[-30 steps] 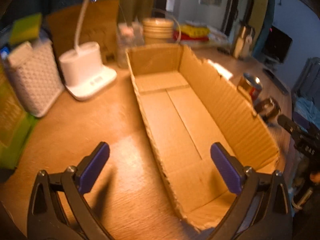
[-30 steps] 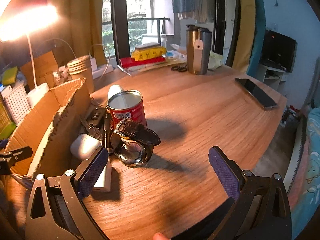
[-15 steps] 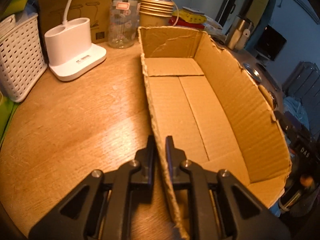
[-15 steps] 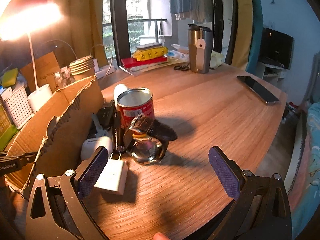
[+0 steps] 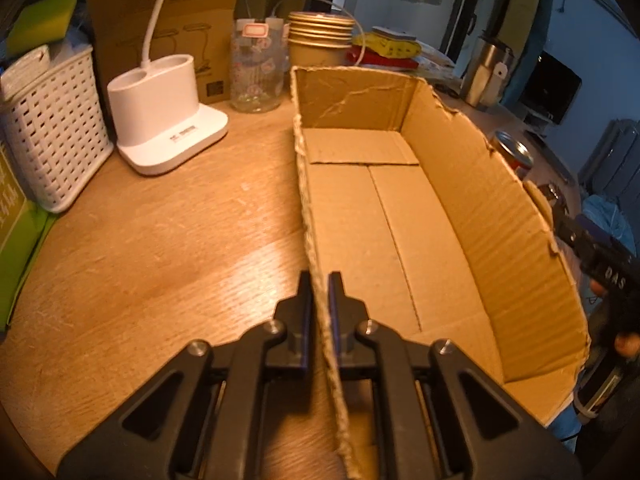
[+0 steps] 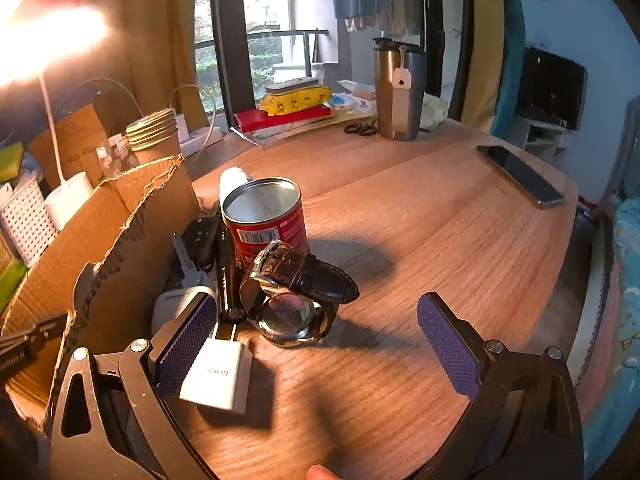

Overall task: Organize rigid objects
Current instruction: 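Grasp the brown leather watch with the right gripper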

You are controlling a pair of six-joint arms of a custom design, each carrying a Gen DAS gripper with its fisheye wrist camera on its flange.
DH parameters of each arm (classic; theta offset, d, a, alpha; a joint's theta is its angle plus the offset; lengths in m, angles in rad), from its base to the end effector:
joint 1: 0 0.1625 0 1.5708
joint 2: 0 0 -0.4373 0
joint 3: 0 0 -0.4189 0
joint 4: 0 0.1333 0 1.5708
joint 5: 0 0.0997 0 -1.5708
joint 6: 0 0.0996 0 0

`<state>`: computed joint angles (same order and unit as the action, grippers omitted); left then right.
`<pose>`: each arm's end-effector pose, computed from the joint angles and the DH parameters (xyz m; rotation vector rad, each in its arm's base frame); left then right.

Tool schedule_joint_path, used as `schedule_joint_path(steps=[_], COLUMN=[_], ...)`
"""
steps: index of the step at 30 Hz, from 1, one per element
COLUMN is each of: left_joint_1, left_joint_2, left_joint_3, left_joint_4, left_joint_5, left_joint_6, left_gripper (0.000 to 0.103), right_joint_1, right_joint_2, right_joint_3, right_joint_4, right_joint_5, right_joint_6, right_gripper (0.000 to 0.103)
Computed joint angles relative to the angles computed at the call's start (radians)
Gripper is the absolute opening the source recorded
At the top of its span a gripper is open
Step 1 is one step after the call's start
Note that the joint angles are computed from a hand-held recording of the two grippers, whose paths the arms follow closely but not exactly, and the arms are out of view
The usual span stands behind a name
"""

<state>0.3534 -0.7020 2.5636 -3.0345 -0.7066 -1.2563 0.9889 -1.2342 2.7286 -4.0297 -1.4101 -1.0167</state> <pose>-0.1910 -0.2933 -0.0547 0.1733 2.3619 -0.8716 -0.0479 -0.3443 0.1835 0.6076 -2.2884 0.9999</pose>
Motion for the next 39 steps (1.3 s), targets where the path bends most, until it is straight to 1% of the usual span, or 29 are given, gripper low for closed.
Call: schedule_joint_path(steps=[4, 8, 12, 15, 20, 21, 22, 23, 25, 27, 29, 31, 34, 36, 39], left_joint_1=[-0.001, -0.004, -0.008, -0.012, -0.011, -0.011, -0.011, -0.011, -0.011, -0.011, -0.011, -0.011, -0.011, -0.011, -0.011], left_joint_2=[0.004, 0.007, 0.008, 0.009, 0.009, 0.009, 0.009, 0.009, 0.009, 0.008, 0.009, 0.009, 0.009, 0.01, 0.01], left_joint_3=[0.005, 0.003, 0.004, 0.004, 0.007, 0.006, 0.007, 0.007, 0.008, 0.007, 0.007, 0.007, 0.007, 0.006, 0.007], left_joint_4=[-0.012, -0.006, -0.007, -0.005, -0.011, -0.011, -0.011, -0.013, -0.013, -0.011, -0.012, -0.012, -0.012, -0.013, -0.012], left_joint_5=[0.007, 0.015, 0.012, 0.01, 0.01, 0.01, 0.011, 0.011, 0.011, 0.01, 0.011, 0.011, 0.011, 0.01, 0.012], left_joint_6=[-0.001, -0.005, -0.01, -0.017, -0.015, -0.015, -0.015, -0.015, -0.014, -0.015, -0.015, -0.015, -0.015, -0.015, -0.015], left_gripper=[0.007, 0.007, 0.007, 0.007, 0.007, 0.007, 0.007, 0.007, 0.007, 0.007, 0.007, 0.007, 0.007, 0.007, 0.007], right_joint_1=[0.023, 0.048, 0.081, 0.096, 0.094, 0.098, 0.101, 0.104, 0.113, 0.119, 0.121, 0.121, 0.128, 0.133, 0.128], right_joint_2=[0.016, 0.036, 0.059, 0.056, 0.038, 0.036, 0.035, 0.038, 0.042, 0.055, 0.063, 0.06, 0.071, 0.078, 0.073], right_joint_3=[-0.021, -0.044, -0.067, -0.08, -0.086, -0.09, -0.093, -0.097, -0.103, -0.103, -0.102, -0.103, -0.104, -0.106, -0.101], right_joint_4=[0.01, 0.007, 0.007, 0.028, 0.065, 0.081, 0.09, 0.093, 0.106, 0.086, 0.071, 0.078, 0.054, 0.042, 0.035], right_joint_5=[-0.025, -0.045, -0.087, -0.114, -0.115, -0.124, -0.129, -0.137, -0.158, -0.165, -0.166, -0.166, -0.179, -0.189, -0.183], right_joint_6=[0.004, 0.038, 0.054, 0.068, 0.085, 0.088, 0.09, 0.093, 0.094, 0.085, 0.079, 0.079, 0.079, 0.081, 0.08], right_gripper=[0.102, 0.102, 0.102, 0.102, 0.102, 0.099, 0.093, 0.082, 0.072, 0.065, 0.064, 0.062, 0.058, 0.057, 0.056])
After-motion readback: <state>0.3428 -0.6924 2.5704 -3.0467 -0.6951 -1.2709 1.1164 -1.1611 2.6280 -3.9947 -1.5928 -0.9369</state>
